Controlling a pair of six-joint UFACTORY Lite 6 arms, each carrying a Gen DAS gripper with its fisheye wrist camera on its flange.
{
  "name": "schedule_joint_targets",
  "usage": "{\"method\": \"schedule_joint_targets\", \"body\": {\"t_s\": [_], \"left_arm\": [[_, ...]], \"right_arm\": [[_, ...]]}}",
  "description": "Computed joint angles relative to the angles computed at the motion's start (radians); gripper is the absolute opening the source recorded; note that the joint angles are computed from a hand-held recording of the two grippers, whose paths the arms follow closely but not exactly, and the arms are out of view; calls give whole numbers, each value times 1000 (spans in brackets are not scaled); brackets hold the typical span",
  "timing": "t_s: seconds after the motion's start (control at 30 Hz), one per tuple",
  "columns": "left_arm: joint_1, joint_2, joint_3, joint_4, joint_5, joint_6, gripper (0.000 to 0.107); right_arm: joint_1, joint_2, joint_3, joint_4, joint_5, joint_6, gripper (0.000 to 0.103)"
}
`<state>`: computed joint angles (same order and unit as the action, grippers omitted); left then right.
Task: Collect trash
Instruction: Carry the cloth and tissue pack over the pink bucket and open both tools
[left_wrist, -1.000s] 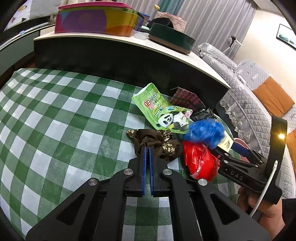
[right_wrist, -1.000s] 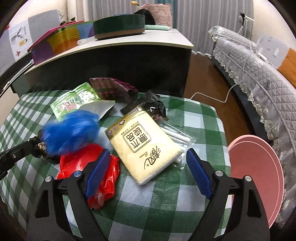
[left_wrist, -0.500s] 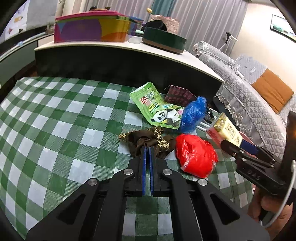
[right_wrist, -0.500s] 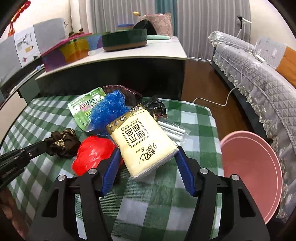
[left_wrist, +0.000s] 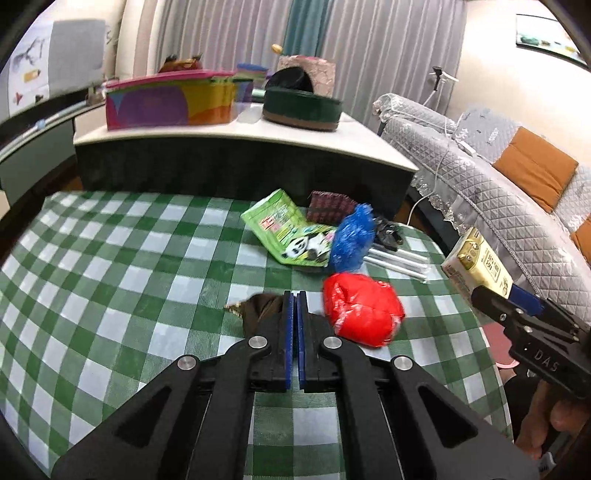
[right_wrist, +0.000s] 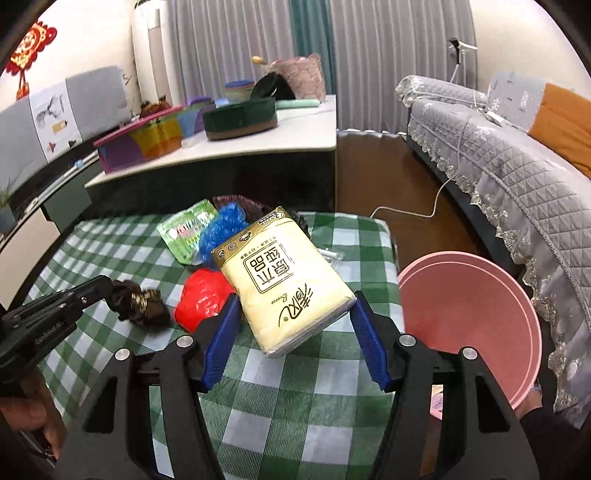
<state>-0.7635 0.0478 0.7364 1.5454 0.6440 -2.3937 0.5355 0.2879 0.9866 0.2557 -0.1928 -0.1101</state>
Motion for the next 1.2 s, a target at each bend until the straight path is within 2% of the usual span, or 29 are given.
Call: {"method": "schedule_joint_targets", "body": {"t_s": [0.6, 0.97, 1.2], "left_arm": [[-112, -51, 29, -85, 85, 80, 0], [-144, 5, 120, -82, 100, 122, 0], [-170, 64, 202, -76, 102, 147, 0]], "right_arm": [[-99, -255, -213, -323, -7, 299, 60], [-182, -299, -240, -555, -12, 510, 60], [-243, -308, -249, -628, -17, 572, 61]]}}
